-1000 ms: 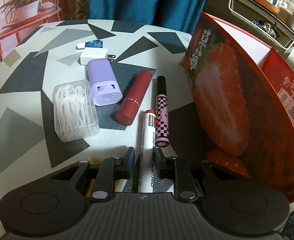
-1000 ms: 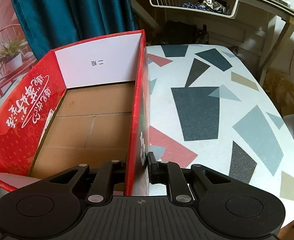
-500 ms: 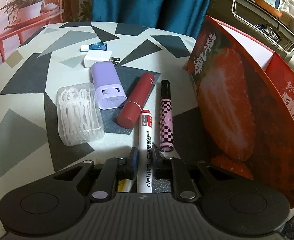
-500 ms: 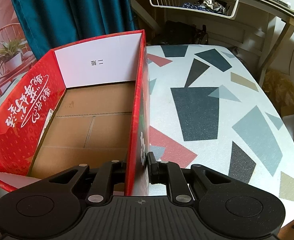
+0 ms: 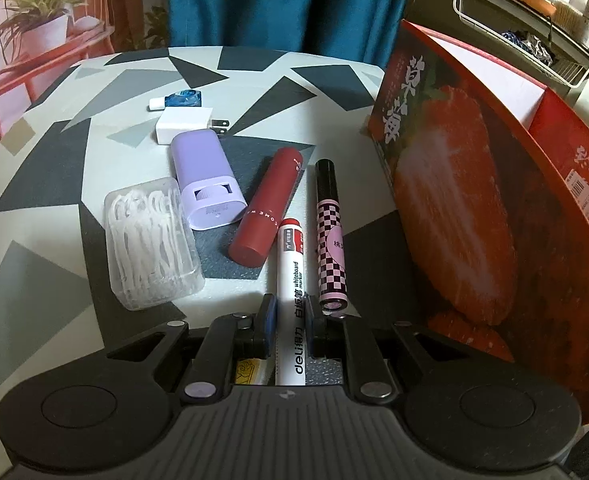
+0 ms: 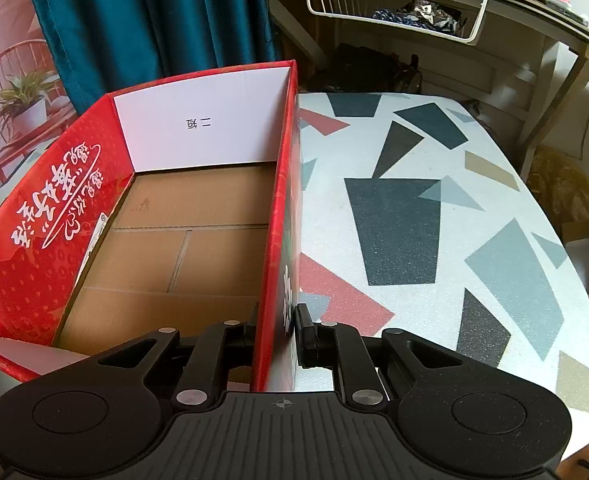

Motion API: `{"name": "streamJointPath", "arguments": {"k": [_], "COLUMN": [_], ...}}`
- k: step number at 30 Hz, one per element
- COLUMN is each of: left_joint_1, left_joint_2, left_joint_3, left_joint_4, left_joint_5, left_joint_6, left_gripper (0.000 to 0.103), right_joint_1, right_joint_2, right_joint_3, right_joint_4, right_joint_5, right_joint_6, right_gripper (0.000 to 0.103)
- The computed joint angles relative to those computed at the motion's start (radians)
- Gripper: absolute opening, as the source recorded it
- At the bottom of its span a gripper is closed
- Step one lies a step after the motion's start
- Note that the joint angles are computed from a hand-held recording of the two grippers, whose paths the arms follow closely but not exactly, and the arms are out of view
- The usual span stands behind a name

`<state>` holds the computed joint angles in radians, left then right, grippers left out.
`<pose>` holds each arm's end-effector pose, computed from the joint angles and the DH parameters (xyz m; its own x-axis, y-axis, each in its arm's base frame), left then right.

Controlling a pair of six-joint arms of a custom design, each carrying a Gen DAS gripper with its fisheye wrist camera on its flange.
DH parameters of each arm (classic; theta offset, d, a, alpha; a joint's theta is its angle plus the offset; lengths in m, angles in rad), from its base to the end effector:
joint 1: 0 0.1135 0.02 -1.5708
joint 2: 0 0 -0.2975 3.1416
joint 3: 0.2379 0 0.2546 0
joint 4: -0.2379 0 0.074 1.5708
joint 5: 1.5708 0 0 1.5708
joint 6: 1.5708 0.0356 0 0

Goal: Organize rigid objects
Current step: 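Close the left tool fingers around the white whiteboard marker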

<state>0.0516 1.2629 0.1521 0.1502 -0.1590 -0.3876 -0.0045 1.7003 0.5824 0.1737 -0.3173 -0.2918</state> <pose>0.1555 0.0137 0.1125 -0.7042 -0.4101 -0.5796 -0.4404 0.8926 -0.0965 0.2839 0.0098 0.1249 -0.7244 -0.2700 -0.6343 -0.4041 0.9118 0.0734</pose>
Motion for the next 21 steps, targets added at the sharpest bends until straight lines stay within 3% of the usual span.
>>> {"name": "streamJointPath", "arguments": {"k": [12, 21], "left_joint_1": [0.008, 0.024], "left_joint_2": [-0.010, -0.157], "left_joint_3": [-0.011, 0.017], "left_joint_4": [0.012, -0.102], "left_joint_5": [0.007, 0.016], "left_joint_6": [0.010, 0.045], "left_gripper": [0.016, 0.016], "right_joint_1": [-0.021, -0.033], "right_joint_2": [0.016, 0.040], "right_joint_3": [0.023, 0.050], "right_joint_4": [-0.027, -0.042], "right_joint_5": [-0.040, -0.060], "right_joint_6": [-0.037, -0.067], "right_gripper": [0.014, 0.014]}}
